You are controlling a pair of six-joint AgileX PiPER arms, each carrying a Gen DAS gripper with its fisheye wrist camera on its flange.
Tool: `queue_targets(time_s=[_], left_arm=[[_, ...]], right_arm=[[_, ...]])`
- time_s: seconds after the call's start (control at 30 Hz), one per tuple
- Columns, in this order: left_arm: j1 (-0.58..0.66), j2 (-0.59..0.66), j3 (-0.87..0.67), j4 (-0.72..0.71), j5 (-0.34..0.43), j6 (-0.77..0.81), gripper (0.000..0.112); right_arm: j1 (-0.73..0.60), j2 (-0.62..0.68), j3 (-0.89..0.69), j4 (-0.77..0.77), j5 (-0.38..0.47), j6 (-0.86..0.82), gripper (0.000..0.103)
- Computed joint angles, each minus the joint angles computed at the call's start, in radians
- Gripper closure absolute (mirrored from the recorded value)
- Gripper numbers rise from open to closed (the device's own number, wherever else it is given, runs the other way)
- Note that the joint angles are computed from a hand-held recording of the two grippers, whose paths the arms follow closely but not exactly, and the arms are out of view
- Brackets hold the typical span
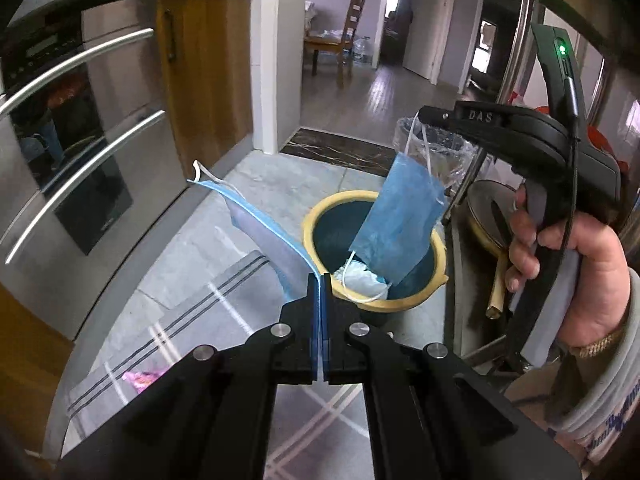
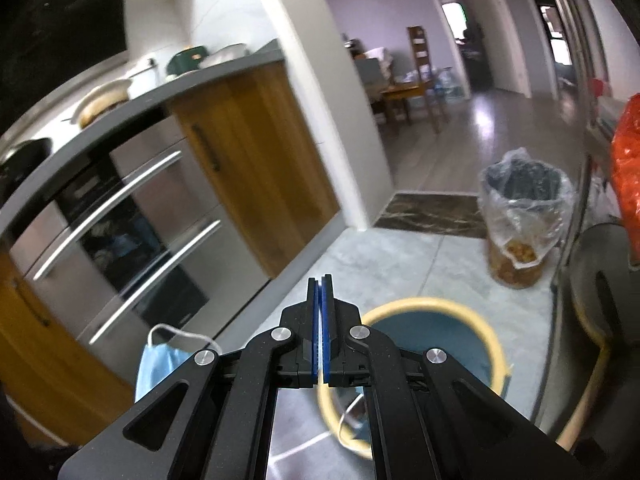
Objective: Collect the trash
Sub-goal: 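Carry both masks over the bin and open both tools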
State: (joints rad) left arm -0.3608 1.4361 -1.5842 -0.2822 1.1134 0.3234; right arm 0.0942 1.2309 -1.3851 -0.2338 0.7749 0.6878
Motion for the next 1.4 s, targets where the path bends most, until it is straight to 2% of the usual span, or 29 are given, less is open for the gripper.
queue_targets(time_s=[0.17,0.27,0.47,0.63,0.77,0.97,1.03,1.2,1.4], left_arm=[[-0.057,0.107,-0.076,0.008,-0.008,0.004,0.112],[-0.088,0.154,-0.099,-0.004,-0.022,0.021,0.112],[-0.184,0.266,-0.164,-0.027,-0.052,0.072,0.112],[-0.210,0.322,-0.199,-0.100,-0.043,0.161,0.112],[-0.236,0.385,-0.226,-0.049,-0.042,0.145,0.112],[-0.257,0.494,-0.292,0.059,-0.029,0.078,0.112],[-0.269,0.493,-0.267,0.098,-0.044,0.065,0.112],[-0.293,0.546,-0.321,0.183,-0.027,0.029,0.112],[-0.289,0.559,-0.346,0.198,-0.030,0.018,0.111]], right_arm=[[-0.110,0.006,0.033,0.046,-0.059,-0.033,0.101],[-0.154,0.017,0.050,0.095,-0.064,-0.058,0.101],[-0.177,0.046,0.074,0.065,-0.031,-0.025,0.101],[-0.258,0.069,0.104,0.156,-0.021,-0.068,0.101],[-0.292,0.097,0.105,0.201,-0.008,-0.086,0.101],[-0.276,0.123,0.106,0.211,0.010,-0.079,0.101],[-0.276,0.136,0.106,0.228,0.016,-0.088,0.101],[-0.276,0.153,0.111,0.256,0.018,-0.104,0.101],[-0.281,0.158,0.110,0.269,0.021,-0.107,0.101]])
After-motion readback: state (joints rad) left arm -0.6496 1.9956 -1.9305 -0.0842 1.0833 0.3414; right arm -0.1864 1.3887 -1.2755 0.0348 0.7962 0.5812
